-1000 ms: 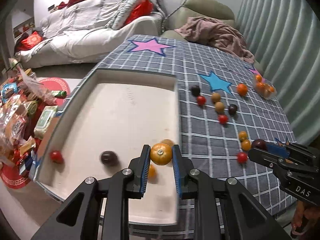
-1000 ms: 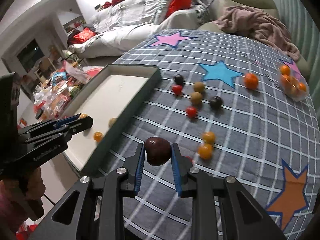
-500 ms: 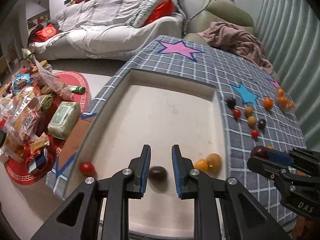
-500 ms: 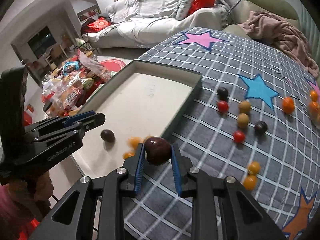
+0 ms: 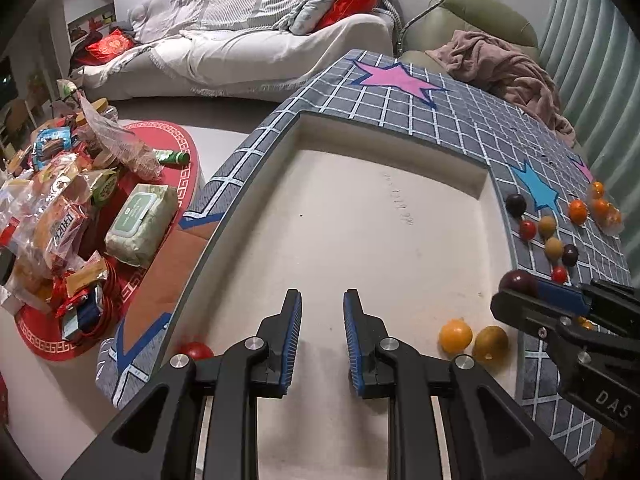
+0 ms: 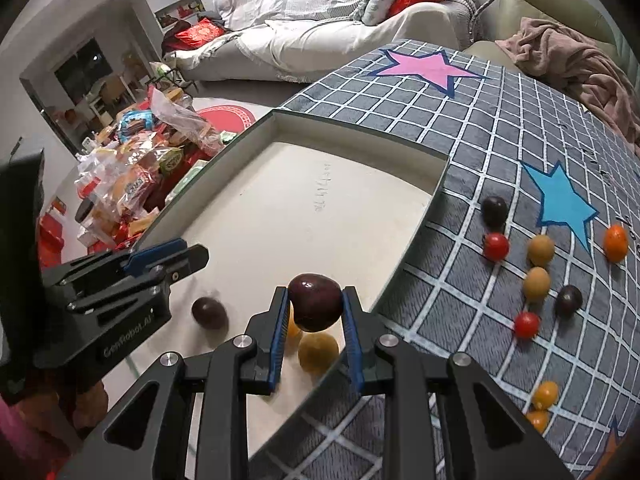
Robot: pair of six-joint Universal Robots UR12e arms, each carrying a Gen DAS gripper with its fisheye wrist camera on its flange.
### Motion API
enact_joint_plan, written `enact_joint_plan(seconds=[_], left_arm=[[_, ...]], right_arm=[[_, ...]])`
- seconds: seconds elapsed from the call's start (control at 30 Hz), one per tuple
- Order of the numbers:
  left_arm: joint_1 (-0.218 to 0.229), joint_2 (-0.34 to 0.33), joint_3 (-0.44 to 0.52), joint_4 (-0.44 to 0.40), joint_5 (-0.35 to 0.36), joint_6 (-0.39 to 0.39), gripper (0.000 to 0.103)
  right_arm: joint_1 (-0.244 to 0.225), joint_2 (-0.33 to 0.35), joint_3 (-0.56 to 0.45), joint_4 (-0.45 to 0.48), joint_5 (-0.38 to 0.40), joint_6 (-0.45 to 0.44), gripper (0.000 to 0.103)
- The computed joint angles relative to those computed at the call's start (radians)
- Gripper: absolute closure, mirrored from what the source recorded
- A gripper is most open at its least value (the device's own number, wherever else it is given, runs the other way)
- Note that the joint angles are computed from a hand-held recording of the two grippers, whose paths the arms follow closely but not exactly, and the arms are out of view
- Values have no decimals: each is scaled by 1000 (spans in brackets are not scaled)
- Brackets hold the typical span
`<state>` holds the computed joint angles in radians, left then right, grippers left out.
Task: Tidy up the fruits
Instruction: 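Lower the orange tomato into the tray and open the left tool while the right tool releases the plum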
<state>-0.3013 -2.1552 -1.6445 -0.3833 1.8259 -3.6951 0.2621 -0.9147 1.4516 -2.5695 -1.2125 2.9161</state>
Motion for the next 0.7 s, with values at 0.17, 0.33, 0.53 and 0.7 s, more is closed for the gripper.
enact_joint_plan(seconds=[0.17,0.33,0.53,0.7], left_arm=[[3,-6,7,-12,-1,-1,80],[1,-8,10,-19,2,3,80],[-6,-10,15,-24,17,10,80],[-10,-12,21,-42,25,14,79]], right_arm=[[5,24,-30,29,-20,9,75],[12,28,-33,17,-38,-11,74],[10,29,-35,25,-24,-9,70],[13,29,-37,19,-25,-7,53]])
